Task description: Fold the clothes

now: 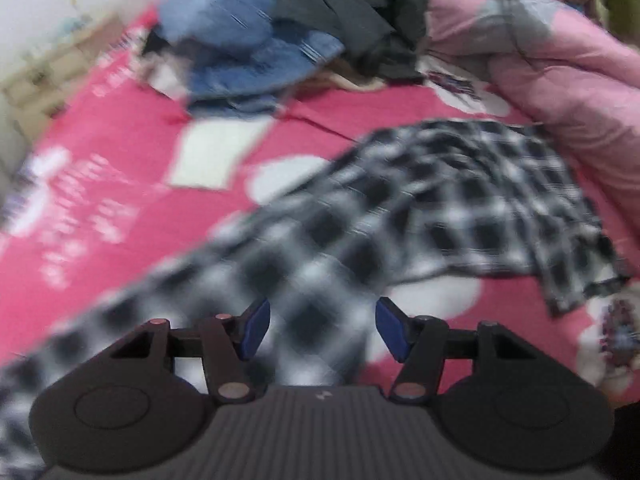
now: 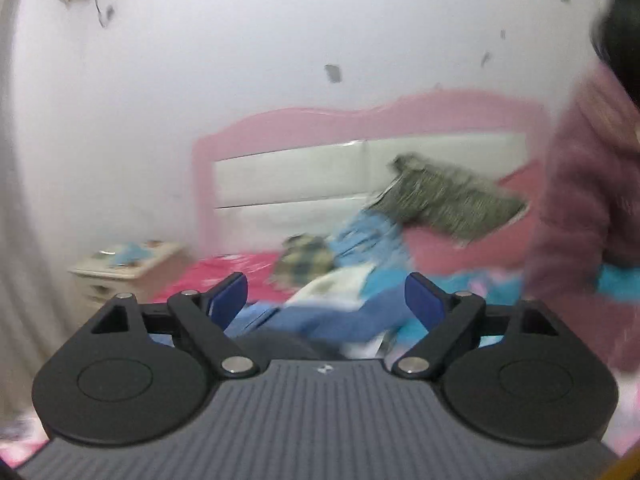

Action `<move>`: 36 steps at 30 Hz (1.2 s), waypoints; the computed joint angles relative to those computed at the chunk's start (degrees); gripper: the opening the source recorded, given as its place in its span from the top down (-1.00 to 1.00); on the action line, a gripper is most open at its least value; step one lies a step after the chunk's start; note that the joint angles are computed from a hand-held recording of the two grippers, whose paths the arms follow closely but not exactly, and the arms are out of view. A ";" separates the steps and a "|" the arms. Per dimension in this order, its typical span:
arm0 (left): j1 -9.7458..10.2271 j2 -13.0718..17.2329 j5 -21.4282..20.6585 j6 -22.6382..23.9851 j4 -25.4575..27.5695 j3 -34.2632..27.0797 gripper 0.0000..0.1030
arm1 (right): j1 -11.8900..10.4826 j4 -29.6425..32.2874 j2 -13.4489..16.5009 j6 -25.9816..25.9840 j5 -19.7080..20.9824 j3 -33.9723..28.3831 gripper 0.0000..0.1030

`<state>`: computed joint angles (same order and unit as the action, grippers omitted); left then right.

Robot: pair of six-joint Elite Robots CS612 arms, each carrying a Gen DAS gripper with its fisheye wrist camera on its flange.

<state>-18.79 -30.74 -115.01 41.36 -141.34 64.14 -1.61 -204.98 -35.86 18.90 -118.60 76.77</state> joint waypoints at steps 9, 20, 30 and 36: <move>-0.69 2.79 -5.43 15.44 7.88 -2.95 -0.16 | 4.01 8.22 -9.86 -4.78 16.67 20.32 -0.64; -1.46 3.60 -10.77 18.71 2.89 -0.38 -0.20 | 11.00 25.26 -2.88 -13.52 26.89 21.04 -0.11; -2.41 2.72 -9.28 20.55 -7.10 5.12 -0.24 | 12.80 30.30 -0.42 -21.90 26.33 17.53 0.32; -2.40 3.08 -7.94 20.48 -8.95 4.99 -0.21 | 11.09 23.07 -3.81 -8.53 12.37 21.09 0.92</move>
<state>-21.20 -27.66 -122.95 61.84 -150.28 69.13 9.48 -181.91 -39.67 10.37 -106.23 97.86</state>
